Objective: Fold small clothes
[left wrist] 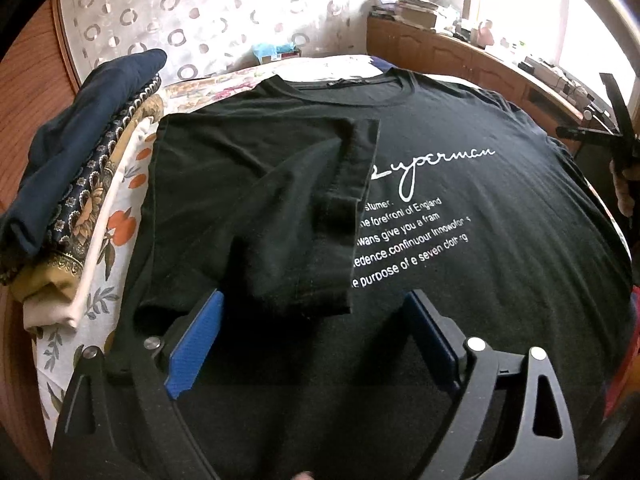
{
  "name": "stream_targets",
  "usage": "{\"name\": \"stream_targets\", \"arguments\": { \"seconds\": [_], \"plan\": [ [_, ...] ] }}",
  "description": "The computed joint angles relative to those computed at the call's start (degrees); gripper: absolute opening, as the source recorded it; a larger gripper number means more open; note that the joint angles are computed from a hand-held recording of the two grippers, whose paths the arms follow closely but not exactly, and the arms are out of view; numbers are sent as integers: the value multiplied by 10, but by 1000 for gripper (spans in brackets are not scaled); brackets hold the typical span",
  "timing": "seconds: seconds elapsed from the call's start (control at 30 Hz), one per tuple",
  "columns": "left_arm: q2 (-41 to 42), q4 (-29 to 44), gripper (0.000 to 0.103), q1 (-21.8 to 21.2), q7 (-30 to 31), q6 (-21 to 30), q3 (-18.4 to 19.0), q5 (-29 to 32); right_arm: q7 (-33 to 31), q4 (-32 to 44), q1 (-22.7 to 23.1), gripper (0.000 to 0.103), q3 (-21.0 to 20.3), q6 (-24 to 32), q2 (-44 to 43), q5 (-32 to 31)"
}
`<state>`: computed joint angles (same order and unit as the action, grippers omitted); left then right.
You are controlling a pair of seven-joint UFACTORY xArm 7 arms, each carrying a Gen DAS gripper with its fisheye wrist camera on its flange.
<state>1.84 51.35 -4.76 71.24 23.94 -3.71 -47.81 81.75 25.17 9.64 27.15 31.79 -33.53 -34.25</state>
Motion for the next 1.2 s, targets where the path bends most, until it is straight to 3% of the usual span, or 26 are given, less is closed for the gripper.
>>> {"name": "stream_targets", "arguments": {
  "seconds": [0.27,0.37,0.43,0.5,0.63,0.7,1.0,1.2],
  "plan": [
    [0,0,92,0,-3,0,-1,3,-47,-48,4,65,-57,-70,-10,53],
    [0,0,92,0,-2,0,-1,1,-79,-53,-6,53,-72,-107,-7,73],
    [1,0,92,0,-2,-1,-1,2,-104,-52,-13,31,-74,-119,-6,84],
    [0,0,92,0,-2,0,-1,1,-114,-37,-20,18,-50,-85,-10,87],
    [0,-2,92,-2,-9,-8,-2,3,-100,-2,-45,9,-2,-39,6,51],
    [-10,-10,92,-4,15,-22,-5,-29,-78,9,-58,9,15,-34,4,23],
    [-93,-35,92,-44,266,-38,21,-338,-21,62,-71,9,61,-62,44,-94],
    [-115,-35,92,-46,279,8,31,-371,2,81,-42,9,51,-82,119,-143]
  ]
}}
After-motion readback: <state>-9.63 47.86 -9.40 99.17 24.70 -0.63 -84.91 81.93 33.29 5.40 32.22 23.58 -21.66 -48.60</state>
